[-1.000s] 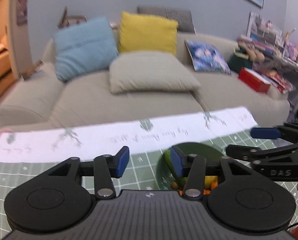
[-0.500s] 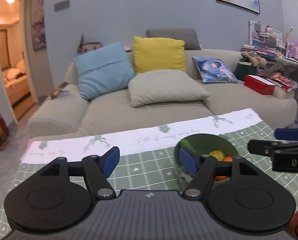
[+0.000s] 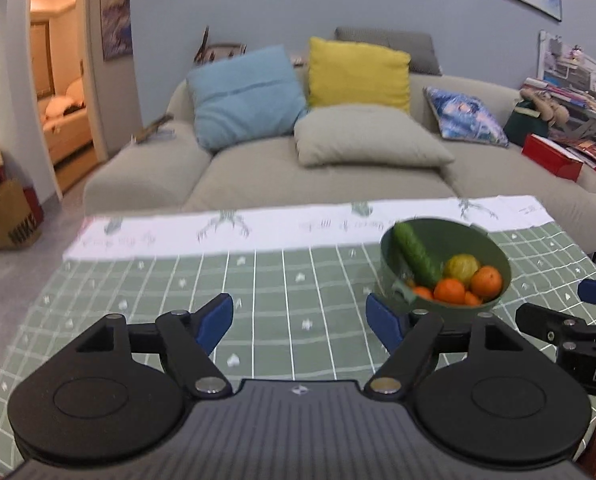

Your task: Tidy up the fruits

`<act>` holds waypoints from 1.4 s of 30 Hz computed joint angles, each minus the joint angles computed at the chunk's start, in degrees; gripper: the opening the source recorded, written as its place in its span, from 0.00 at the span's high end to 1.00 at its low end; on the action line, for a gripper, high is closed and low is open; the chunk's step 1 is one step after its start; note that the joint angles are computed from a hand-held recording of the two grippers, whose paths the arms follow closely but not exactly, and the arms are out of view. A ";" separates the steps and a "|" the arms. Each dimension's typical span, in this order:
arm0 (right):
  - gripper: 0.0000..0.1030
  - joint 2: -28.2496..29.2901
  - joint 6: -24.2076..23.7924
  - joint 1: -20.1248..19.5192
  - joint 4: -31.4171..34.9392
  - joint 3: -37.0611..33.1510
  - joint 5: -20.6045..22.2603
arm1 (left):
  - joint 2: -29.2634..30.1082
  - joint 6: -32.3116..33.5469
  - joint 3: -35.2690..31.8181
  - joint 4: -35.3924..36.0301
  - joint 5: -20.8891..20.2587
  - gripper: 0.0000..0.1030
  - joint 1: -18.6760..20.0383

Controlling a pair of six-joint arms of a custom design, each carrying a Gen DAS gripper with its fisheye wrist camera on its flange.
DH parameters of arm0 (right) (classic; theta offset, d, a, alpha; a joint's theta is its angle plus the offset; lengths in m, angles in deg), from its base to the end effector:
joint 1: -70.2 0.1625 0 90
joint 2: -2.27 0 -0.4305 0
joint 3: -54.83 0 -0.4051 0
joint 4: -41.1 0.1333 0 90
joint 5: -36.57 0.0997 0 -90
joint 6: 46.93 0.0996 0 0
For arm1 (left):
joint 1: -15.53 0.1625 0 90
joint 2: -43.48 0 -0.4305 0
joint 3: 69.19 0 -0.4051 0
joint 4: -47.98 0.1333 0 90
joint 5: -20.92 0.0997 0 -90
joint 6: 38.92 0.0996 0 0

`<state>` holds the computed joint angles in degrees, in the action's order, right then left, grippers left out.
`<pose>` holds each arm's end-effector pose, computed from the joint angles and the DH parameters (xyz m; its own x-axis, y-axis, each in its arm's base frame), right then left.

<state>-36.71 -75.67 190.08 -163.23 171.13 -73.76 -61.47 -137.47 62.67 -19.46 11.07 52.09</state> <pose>0.3643 -0.4359 0.0235 -0.6130 -0.5835 0.5327 -0.7899 0.4697 -0.3944 -0.1047 -0.3658 0.3082 -0.5905 -0.4695 -0.6564 0.4165 0.5194 -0.7462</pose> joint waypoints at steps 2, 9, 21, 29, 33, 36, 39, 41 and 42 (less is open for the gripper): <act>0.21 0.71 -0.01 -0.48 -0.06 -0.18 -0.11 | 0.44 0.66 0.29 -1.05 -0.98 0.14 0.91; 0.20 2.31 0.03 -1.71 1.17 -0.56 -0.56 | 1.48 8.71 2.36 -10.25 -4.53 0.14 3.08; 0.19 2.69 -0.83 -1.88 0.88 -0.69 -0.07 | 1.12 10.86 2.79 -12.26 -6.00 0.14 3.13; 0.19 2.76 -1.09 -1.76 0.10 -0.52 0.47 | 0.98 10.65 2.55 -12.13 -6.04 0.14 3.36; 0.19 2.77 -1.13 -1.75 0.19 -0.49 0.70 | 0.91 10.91 2.61 -12.26 -6.08 0.14 3.39; 0.19 2.63 -1.03 -1.86 0.35 -0.36 0.81 | 0.89 11.12 2.65 -12.54 -6.14 0.14 3.41; 0.18 2.62 -0.94 -1.89 0.43 -0.35 0.84 | 0.95 11.36 2.70 -12.76 -6.17 0.14 3.45; 0.19 2.61 -0.91 -1.92 0.48 -0.35 0.87 | 0.99 11.22 2.67 -12.67 -6.15 0.14 3.47; 0.19 2.61 -0.91 -1.92 0.48 -0.35 0.87 | 0.99 11.11 2.68 -12.64 -6.13 0.14 3.48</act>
